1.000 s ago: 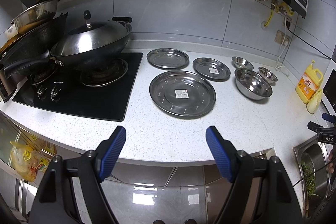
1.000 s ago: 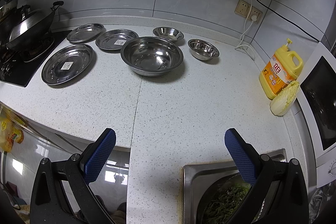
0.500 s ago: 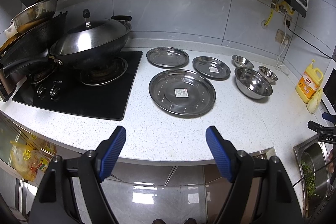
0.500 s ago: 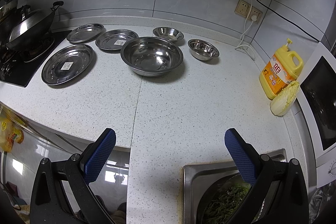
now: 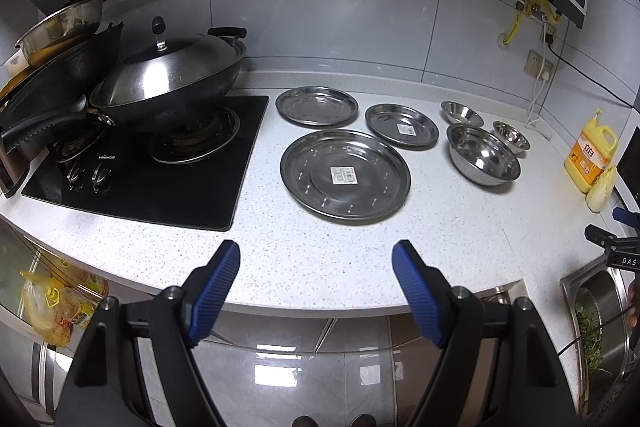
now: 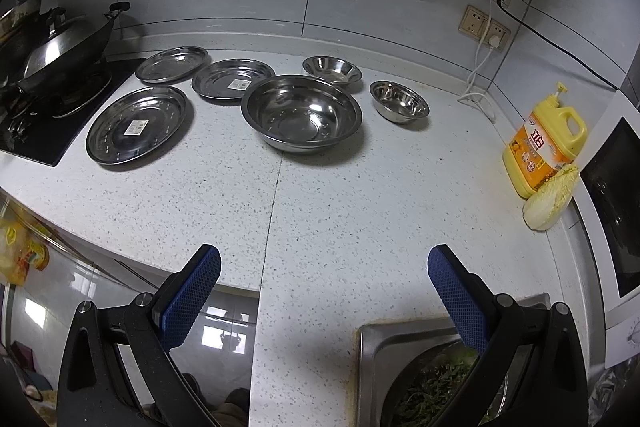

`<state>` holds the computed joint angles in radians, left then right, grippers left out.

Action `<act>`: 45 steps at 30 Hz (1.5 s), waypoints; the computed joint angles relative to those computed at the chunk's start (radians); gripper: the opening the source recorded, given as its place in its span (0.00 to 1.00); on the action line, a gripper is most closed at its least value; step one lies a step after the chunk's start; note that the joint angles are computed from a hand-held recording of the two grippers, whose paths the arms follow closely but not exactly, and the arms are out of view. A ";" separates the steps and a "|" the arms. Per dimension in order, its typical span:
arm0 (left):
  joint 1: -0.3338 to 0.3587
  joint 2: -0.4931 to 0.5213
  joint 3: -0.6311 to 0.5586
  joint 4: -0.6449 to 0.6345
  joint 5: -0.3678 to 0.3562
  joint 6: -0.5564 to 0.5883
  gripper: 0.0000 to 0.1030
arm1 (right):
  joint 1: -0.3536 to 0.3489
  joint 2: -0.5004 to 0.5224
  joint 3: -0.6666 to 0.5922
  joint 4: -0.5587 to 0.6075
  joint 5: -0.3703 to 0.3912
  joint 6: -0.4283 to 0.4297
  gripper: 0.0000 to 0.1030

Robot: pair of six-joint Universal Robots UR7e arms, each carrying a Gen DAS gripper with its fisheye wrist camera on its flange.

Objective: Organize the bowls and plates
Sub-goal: 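Move the right tool toward the rim of the large labeled steel plate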

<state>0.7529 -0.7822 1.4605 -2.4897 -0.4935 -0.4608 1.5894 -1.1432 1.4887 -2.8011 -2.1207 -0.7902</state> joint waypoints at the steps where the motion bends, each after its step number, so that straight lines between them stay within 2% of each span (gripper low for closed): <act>1: 0.000 0.000 0.001 -0.001 -0.001 -0.001 0.76 | 0.000 0.001 -0.001 0.001 0.000 0.001 0.99; 22: 0.049 0.062 -0.106 0.053 -0.035 0.022 0.76 | 0.011 0.060 -0.060 0.059 0.018 0.005 0.99; 38: 0.162 0.213 -0.378 0.142 -0.056 0.114 0.76 | 0.070 0.283 -0.225 0.196 0.073 -0.019 0.99; 45: 0.203 0.296 -0.519 0.176 -0.070 0.167 0.76 | 0.087 0.401 -0.342 0.259 0.093 -0.005 0.99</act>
<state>0.9561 -0.4862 0.9411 -2.3135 -0.5638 -0.2942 1.6769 -0.7421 1.1468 -2.5417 -2.0282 -0.7947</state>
